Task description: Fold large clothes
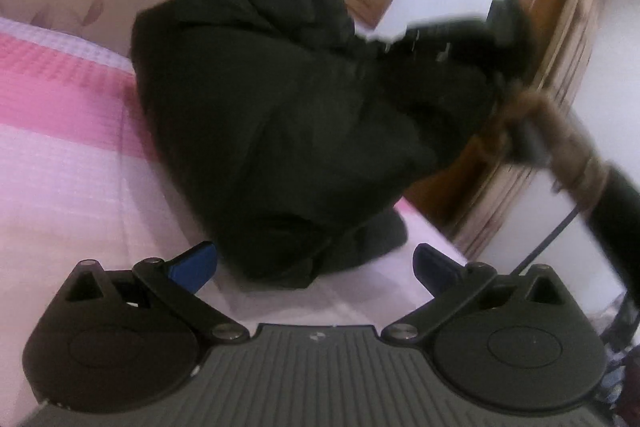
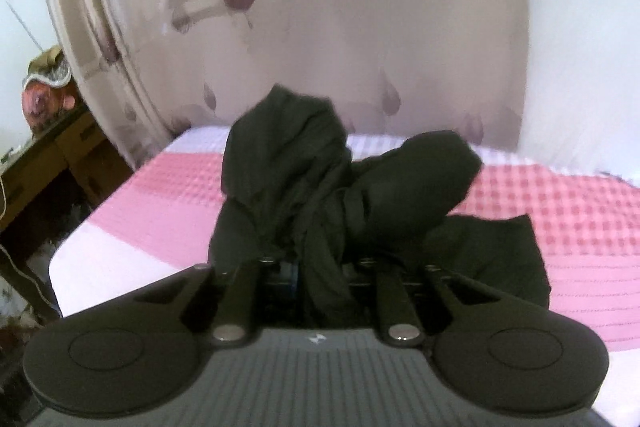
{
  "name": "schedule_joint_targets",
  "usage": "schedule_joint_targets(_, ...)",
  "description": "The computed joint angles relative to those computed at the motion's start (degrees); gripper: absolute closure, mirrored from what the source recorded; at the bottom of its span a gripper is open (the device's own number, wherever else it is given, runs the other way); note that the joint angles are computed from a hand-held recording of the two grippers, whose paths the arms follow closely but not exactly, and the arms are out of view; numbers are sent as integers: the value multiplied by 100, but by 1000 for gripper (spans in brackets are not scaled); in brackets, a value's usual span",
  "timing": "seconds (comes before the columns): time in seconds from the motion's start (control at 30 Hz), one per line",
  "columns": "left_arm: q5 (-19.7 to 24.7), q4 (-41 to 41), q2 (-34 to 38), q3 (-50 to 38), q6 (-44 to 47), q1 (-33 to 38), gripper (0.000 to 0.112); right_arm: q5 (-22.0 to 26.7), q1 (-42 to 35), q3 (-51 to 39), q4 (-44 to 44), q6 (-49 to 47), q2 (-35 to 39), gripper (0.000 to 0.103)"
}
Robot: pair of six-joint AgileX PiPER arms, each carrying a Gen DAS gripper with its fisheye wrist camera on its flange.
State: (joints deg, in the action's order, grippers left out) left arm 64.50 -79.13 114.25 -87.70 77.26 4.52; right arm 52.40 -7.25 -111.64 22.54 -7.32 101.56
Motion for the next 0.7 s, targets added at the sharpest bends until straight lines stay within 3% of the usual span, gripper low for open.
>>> schedule_joint_targets(0.1, -665, 531, 62, -351, -522, -552, 9, 53, -30, -375, -106, 175, 175, 89)
schedule_joint_targets(0.23, -726, 1655, 517, -1176, -1947, -1167, 9, -61, -48, -435, -100, 300, 176, 92)
schedule_joint_targets(0.37, -1685, 813, 450, -641, -1907, -1419, 13, 12, -83, -651, -19, 357, 237, 93)
schedule_joint_targets(0.43, -2142, 496, 435, -456, -1813, -1478, 33, 36, -62, -733, -56, 354, 275, 93)
schedule_joint_targets(0.47, -2381, 521, 412, -397, -1836, -1504, 54, 36, -61, -752, -85, 362, 288, 93)
schedule_joint_targets(0.5, -2467, 512, 423, -373, -1881, -1471, 63, 37, -73, -782, -119, 381, 314, 93)
schedule_joint_targets(0.7, -2347, 664, 612, -693, -1762, -1217, 68, -73, -270, -375, 11, 248, 149, 93)
